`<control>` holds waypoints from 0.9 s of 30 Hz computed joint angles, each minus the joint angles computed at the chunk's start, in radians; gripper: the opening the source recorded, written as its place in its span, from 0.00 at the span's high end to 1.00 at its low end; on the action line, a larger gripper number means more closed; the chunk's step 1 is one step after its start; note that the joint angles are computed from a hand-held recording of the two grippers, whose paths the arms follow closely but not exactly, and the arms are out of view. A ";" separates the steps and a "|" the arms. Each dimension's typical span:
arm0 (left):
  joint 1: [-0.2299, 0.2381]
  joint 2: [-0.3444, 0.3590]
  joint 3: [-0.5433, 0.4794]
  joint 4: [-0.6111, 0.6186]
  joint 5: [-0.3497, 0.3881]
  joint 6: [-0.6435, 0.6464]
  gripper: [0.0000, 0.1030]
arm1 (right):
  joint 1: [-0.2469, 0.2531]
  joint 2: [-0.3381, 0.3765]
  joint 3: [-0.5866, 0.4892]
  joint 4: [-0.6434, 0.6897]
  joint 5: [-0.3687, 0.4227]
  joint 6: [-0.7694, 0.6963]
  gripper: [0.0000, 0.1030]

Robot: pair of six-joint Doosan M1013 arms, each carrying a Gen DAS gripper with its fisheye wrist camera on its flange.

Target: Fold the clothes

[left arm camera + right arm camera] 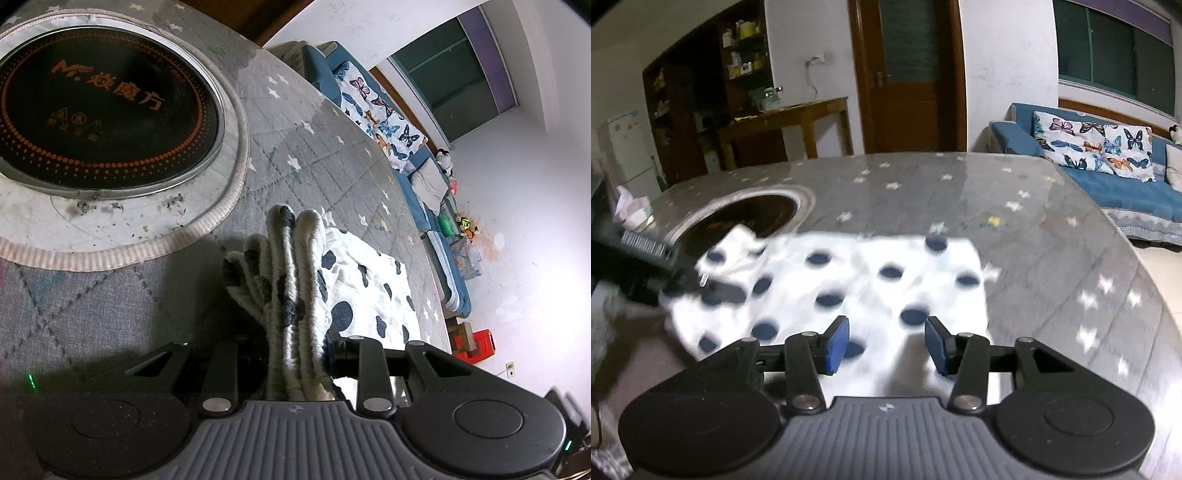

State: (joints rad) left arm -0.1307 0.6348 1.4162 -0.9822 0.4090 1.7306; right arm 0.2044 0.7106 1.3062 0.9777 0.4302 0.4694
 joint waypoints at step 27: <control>-0.007 0.005 -0.019 0.095 0.005 -0.063 0.70 | -0.025 -0.010 0.036 0.198 -0.056 -0.072 0.37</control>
